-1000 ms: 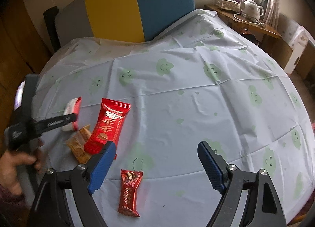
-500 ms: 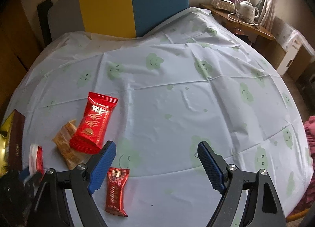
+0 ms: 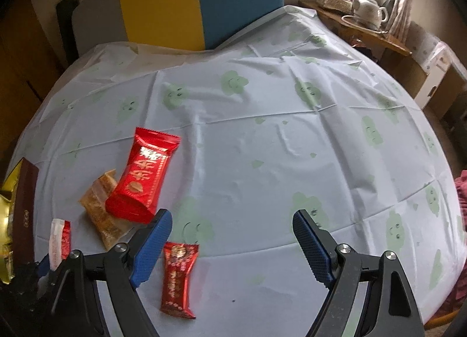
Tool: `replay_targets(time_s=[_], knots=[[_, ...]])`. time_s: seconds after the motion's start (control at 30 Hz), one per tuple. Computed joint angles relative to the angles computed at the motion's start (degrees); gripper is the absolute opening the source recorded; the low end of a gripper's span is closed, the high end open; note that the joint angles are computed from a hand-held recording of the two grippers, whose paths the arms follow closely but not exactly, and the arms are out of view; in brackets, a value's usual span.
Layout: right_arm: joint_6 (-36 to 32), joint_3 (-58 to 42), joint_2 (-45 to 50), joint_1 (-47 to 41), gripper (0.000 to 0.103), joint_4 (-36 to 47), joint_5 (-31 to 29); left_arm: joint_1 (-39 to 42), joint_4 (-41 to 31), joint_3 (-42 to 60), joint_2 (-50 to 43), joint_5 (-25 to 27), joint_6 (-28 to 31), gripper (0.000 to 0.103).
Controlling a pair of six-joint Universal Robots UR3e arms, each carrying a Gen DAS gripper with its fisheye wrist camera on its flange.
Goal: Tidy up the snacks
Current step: 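Grasp the large red candy packet with the right tool while the left tool holds the white pack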
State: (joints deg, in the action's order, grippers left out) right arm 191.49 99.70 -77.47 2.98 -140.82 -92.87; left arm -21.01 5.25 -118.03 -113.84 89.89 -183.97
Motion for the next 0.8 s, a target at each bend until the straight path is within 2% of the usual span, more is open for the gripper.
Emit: replay_targets(time_s=[0.1, 0.23, 0.37, 0.47, 0.63, 0.73, 0.77, 0.8], knots=[[0.1, 0.2, 0.2, -0.5, 0.081, 0.1, 3.2, 0.5, 2.3, -1.0, -0.4, -0.8, -0.1, 0.031], [2.0, 0.1, 0.8, -2.5, 0.064, 0.8, 9.7, 1.0, 4.1, -1.9, -0.6, -1.6, -0.2, 0.031], [6.2, -3.1, 3.9, -2.6, 0.063, 0.7, 13.5, 1.2, 4.8, -2.2, -0.7, -2.0, -0.4, 0.031], [8.8, -9.2, 9.3, -1.3, 0.063, 1.0, 15.4, 1.1, 5.1, -2.4, -0.7, -1.8, -0.3, 0.031], [12.3, -27.4, 23.4, 2.9, 0.066, 7.9, 11.1, 1.1, 5.3, -2.6, -0.7, -1.9, -0.3, 0.031], [12.0, -35.8, 29.6, 4.9, 0.064, 12.3, 7.7, 1.4, 5.5, -2.8, -0.6, -2.4, -0.3, 0.031], [10.5, -38.5, 31.0, 6.7, 0.055, 13.5, 3.9, 1.4, 5.6, -2.8, -0.7, -2.3, -0.3, 0.031], [9.1, -41.1, 32.1, 7.7, 0.038, 15.6, 2.1, 1.3, 5.7, -2.8, -0.7, -2.3, -0.4, 0.031]])
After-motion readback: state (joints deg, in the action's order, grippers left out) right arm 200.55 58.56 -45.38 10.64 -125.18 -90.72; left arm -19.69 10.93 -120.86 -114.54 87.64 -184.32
